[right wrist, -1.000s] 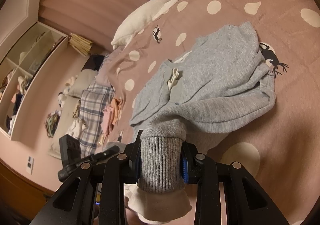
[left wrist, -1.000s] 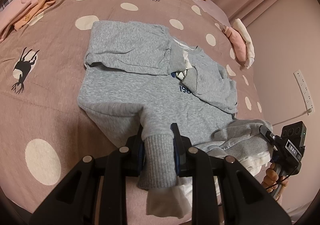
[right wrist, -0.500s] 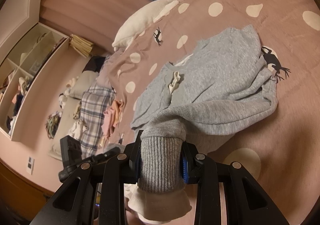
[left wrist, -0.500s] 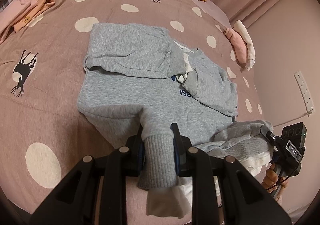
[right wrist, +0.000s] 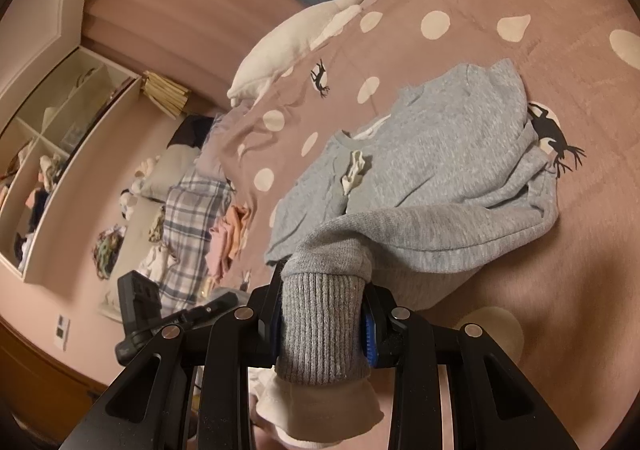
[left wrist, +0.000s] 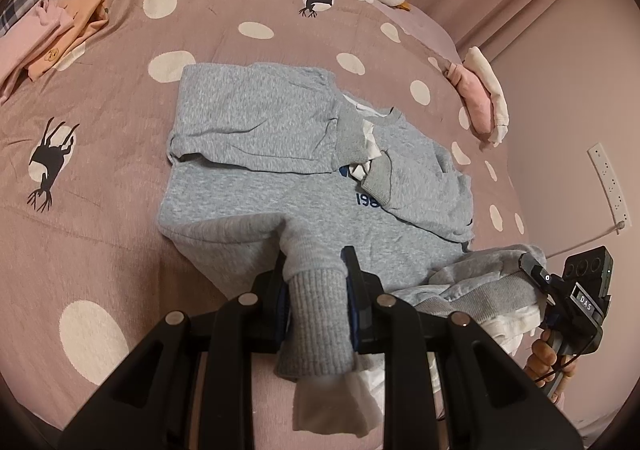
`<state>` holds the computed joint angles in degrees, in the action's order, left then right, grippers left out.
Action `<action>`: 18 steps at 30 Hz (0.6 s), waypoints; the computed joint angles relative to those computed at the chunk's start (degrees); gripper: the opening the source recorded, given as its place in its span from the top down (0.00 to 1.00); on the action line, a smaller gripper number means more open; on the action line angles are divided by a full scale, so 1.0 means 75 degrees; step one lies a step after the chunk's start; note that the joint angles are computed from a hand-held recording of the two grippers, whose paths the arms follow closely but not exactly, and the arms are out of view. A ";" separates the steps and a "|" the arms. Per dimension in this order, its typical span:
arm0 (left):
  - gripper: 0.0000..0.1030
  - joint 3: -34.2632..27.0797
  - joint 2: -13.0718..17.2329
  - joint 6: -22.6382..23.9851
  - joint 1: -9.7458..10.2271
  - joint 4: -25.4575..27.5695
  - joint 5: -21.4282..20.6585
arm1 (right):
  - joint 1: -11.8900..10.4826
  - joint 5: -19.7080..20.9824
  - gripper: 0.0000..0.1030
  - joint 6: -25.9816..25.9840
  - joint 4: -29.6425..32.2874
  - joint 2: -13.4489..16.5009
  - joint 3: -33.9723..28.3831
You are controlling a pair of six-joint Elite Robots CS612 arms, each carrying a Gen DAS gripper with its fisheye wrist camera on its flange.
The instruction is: Fold small clothes
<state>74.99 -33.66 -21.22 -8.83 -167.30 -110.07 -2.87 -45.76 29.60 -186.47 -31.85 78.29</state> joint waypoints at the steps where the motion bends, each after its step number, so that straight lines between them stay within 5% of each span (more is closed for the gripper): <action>1: 0.78 0.0006 -0.0004 0.0005 -0.0001 0.0003 0.0010 | -0.0002 -0.0002 0.68 0.0000 -0.0003 0.0004 -0.0015; 18: 0.78 -0.0125 0.0042 -0.0034 0.0011 -0.0033 -0.0004 | 0.0001 -0.0009 0.68 -0.0030 -0.0014 0.0027 -0.0108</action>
